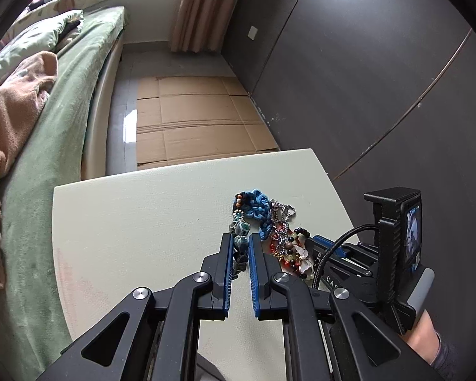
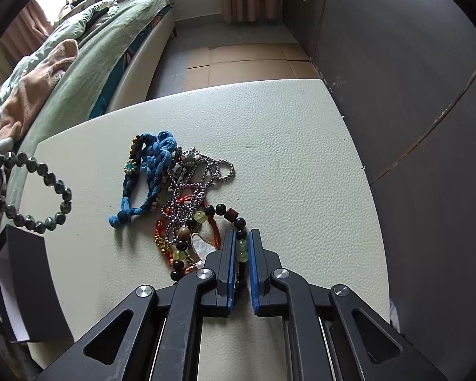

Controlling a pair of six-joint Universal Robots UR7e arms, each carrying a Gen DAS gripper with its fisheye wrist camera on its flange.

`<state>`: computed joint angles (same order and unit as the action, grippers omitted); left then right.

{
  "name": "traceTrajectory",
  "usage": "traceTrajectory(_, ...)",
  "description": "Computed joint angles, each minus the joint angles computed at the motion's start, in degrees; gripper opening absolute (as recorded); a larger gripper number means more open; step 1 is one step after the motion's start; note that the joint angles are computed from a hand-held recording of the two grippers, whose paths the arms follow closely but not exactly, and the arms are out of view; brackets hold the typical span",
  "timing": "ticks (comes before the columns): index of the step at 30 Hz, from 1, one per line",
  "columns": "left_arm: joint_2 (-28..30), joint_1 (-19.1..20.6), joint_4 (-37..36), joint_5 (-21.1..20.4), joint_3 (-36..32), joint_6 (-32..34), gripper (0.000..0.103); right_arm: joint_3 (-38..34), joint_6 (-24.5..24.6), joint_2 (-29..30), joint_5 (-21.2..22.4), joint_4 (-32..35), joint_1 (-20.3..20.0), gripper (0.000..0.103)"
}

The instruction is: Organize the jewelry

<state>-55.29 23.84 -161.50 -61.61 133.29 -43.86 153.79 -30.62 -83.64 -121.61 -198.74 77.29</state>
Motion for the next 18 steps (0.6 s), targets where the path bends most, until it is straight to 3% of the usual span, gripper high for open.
traceTrajectory(3, -2.79, -1.69, 1.17, 1.0, 1.71, -1.32, 0.01, 1.82, 0.8, -7.1, 6.58, 4.8, -3.26, 0.008)
traceTrajectory(7, -6.54, -3.53, 1.93, 1.8, 4.2, -3.51, 0.01, 4.26, 0.34, -16.47, 11.64, 10.48, -4.45, 0.008)
traceTrajectory(14, -13.22, -6.84, 4.12, 2.88, 8.16, -7.23, 0.01, 6.74, 2.29, -28.97, 15.14, 19.06, -1.11, 0.008)
traceTrajectory(18, -17.35, -9.07, 6.7, 3.5, 10.64, -10.58, 0.01, 7.15, 5.3, -31.98, 15.16, 21.77, 3.28, 0.008)
